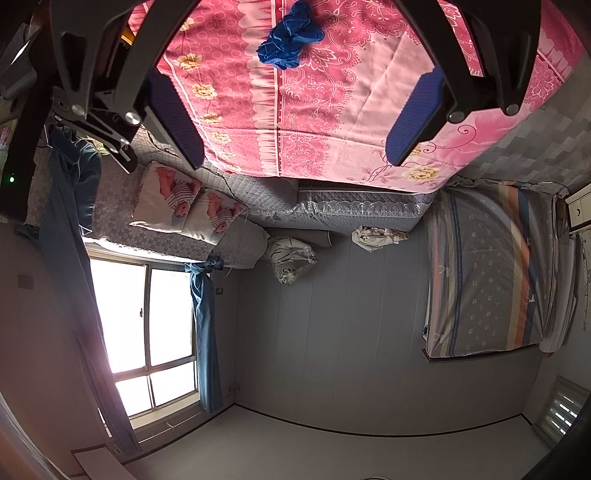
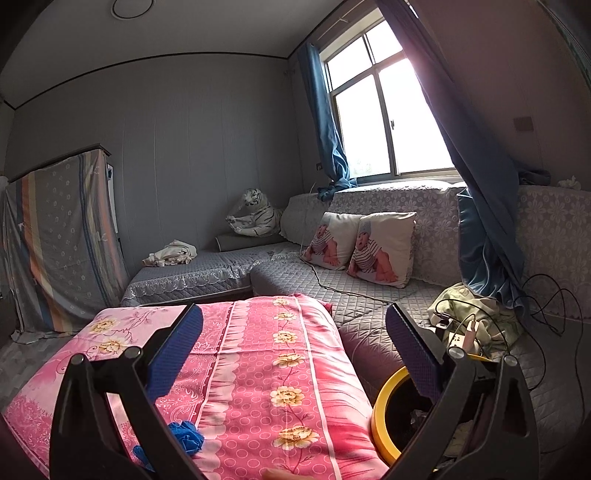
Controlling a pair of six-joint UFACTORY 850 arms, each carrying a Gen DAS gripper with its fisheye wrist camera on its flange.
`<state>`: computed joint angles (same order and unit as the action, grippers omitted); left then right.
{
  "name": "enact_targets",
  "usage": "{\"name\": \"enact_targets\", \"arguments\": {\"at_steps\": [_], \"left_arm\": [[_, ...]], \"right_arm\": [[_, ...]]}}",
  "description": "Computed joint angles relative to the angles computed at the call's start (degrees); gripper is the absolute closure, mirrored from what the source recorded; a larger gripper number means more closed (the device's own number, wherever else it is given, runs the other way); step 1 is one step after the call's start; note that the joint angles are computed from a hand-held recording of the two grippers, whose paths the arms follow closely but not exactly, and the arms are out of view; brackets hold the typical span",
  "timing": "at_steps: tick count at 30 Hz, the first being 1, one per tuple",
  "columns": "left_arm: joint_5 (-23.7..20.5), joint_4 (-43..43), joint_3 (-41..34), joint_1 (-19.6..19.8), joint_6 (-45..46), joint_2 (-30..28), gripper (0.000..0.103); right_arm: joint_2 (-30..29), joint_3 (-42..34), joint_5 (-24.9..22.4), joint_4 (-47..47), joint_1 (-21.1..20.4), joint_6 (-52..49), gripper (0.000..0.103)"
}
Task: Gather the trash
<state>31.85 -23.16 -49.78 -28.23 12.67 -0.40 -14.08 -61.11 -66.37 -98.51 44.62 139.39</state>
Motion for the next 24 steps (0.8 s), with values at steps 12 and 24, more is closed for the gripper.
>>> {"name": "enact_targets", "arguments": {"at_steps": [12, 24], "left_arm": [[-0.7, 1.3, -0.3, 0.3, -1.5, -0.2, 0.008], [-1.5, 1.7, -0.7, 0.4, -2.5, -0.3, 0.008]], "right_arm": [[-0.4, -0.3, 0.6, 0.5, -0.2, -0.4, 0.008], [-0.4, 0.0, 1.2, 0.5, -0.4, -0.1, 0.008]]}}
